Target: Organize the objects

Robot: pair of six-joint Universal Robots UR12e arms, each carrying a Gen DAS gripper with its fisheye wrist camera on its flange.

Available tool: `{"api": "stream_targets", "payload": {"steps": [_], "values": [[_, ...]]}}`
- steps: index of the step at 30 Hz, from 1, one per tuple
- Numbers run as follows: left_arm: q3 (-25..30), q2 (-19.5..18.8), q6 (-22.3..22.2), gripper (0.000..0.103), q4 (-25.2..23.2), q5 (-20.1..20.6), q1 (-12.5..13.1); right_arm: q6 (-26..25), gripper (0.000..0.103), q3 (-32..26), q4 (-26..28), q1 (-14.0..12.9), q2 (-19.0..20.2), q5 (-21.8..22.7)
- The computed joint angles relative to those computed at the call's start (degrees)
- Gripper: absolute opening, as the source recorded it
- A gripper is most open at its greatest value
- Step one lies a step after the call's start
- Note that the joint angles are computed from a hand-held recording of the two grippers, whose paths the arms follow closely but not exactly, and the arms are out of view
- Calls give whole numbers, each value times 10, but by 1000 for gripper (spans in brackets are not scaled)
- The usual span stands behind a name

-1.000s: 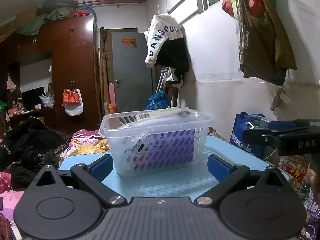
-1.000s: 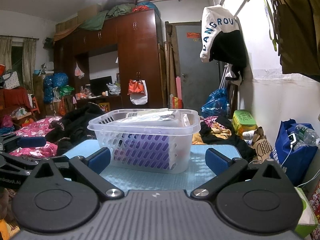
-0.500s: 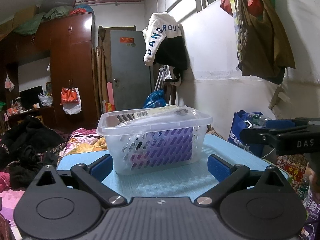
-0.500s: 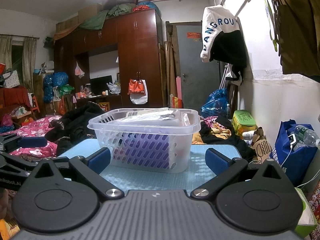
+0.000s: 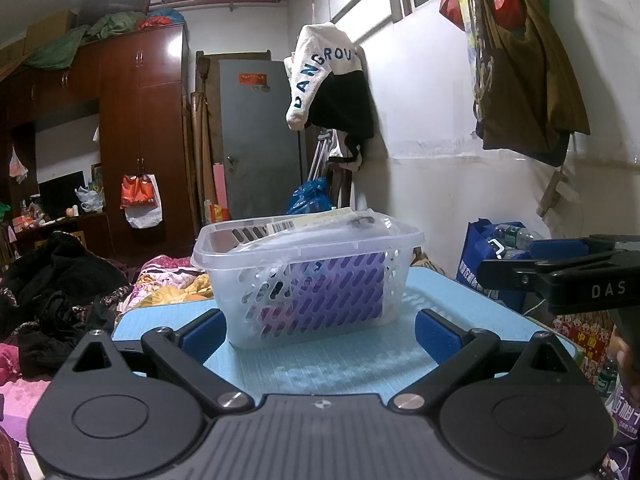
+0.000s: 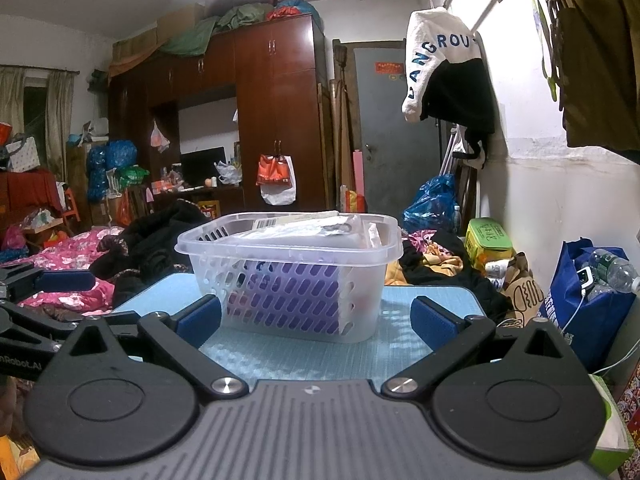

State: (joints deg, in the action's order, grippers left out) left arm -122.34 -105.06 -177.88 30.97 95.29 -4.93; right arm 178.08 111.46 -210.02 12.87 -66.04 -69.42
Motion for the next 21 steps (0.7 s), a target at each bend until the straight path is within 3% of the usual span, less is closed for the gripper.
{"api": "stream_targets", "payload": {"steps": [21], "values": [[-1,-5,5,101,8,-13,3,-2,103,0,3,0,-1,-1]]}}
